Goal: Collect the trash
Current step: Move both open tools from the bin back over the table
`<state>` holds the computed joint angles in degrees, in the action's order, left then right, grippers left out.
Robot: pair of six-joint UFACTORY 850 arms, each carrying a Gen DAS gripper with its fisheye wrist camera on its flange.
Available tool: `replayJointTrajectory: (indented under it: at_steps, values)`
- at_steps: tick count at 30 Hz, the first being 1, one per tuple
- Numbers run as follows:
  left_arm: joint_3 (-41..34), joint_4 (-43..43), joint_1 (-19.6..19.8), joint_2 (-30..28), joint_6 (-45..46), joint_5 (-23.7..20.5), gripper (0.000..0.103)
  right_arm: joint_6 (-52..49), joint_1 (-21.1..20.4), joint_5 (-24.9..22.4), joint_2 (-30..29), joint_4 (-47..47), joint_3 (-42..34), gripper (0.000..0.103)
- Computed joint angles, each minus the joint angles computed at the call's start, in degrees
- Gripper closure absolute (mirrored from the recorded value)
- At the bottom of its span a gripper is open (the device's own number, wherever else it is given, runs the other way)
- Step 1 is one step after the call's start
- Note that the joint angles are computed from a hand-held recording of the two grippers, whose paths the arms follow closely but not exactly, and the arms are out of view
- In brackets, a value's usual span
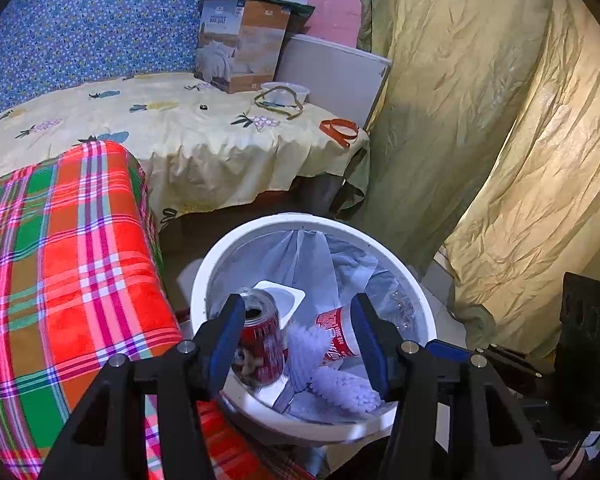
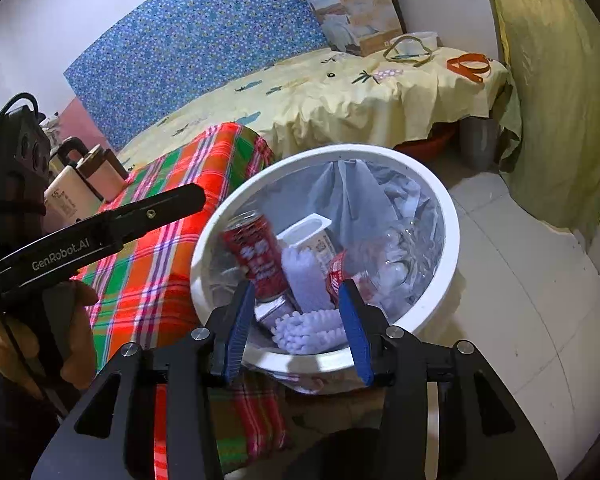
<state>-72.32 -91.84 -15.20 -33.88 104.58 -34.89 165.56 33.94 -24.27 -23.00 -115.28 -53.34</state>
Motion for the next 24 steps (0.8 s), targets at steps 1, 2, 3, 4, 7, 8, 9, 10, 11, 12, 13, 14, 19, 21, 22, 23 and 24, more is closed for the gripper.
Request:
replayJointTrajectory:
  at_steps: [1, 2, 3, 4, 7, 8, 9, 10, 11, 12, 13, 14, 19, 21, 22, 23, 24]
  values:
    - [0.71, -0.99, 0.25, 0.55, 1.22, 0.03, 0.046, -0.37, 0.22, -0.25, 0.12, 0.27, 0.03, 0.057]
    - [1.35, -1.90, 0.45, 1.07, 2.33, 0.25, 0.046, -0.71, 0.44, -0.42, 0.18, 0.53, 0.00, 0.057]
    - [2.05, -2.82, 0.67, 1.64, 3.48, 0.49, 0.046, -0.88, 0.53, -0.46, 0.17, 0.64, -0.10, 0.057]
    - [2.80, -3.66, 0.98, 2.21, 4.65, 0.47, 0.046, -0.96, 0.73, -0.55, 0.19, 0.70, -0.16, 0.057]
    - [4.86, -6.19, 1.87, 3.65, 7.54, 0.74, 0.046, -1.03, 1.30, -0.86, 0.17, 0.38, -0.41, 0.057]
    - [5.58, -7.21, 2.16, 4.12, 8.64, 0.77, 0.046, -1.04, 1.44, -0.97, 0.23, 0.21, -0.46, 0.057]
    - [6.28, -8.05, 2.52, 4.62, 9.49, 0.86, 0.046, -1.09, 1.53, -1.01, 0.23, 0.10, -0.56, 0.057]
    - [7.05, -8.81, 2.87, 5.15, 10.24, 0.92, 0.046, -1.21, 1.78, -1.08, 0.22, -0.06, -0.73, 0.057]
    - [7.57, -9.36, 3.18, 5.51, 10.77, 1.01, 0.046, -1.30, 1.88, -1.10, 0.21, -0.15, -0.84, 0.057]
    - [8.22, -10.04, 3.50, 5.98, 11.38, 1.22, 0.046, -1.49, 2.07, -1.15, 0.19, -0.23, -1.00, 0.057]
    - [8.78, -10.78, 3.73, 6.31, 12.06, 1.31, 0.046, -1.73, 2.29, -1.19, 0.16, -0.30, -1.17, 0.057]
    - [9.39, -11.38, 4.09, 6.67, 12.72, 1.21, 0.046, -1.74, 2.46, -1.21, 0.17, -0.53, -1.23, 0.057]
    - [11.81, -13.30, 5.86, 8.14, 14.62, 0.90, 0.046, -0.93, 3.17, -0.91, -0.06, -2.57, -1.88, 0.057]
    - [12.61, -13.89, 6.44, 8.60, 15.25, 0.89, 0.046, -0.40, 3.51, -0.84, -0.29, -3.36, -2.22, 0.057]
    - [13.03, -14.23, 6.73, 8.87, 15.69, 0.88, 0.046, -0.32, 3.60, -0.72, -0.39, -3.68, -2.46, 0.057]
    - [13.46, -14.77, 7.03, 9.12, 16.34, 0.94, 0.046, -0.28, 3.74, -0.73, -0.38, -3.84, -2.51, 0.057]
    - [13.95, -15.34, 7.29, 9.43, 16.94, 1.11, 0.046, -0.26, 3.83, -0.63, -0.51, -4.28, -2.78, 0.057]
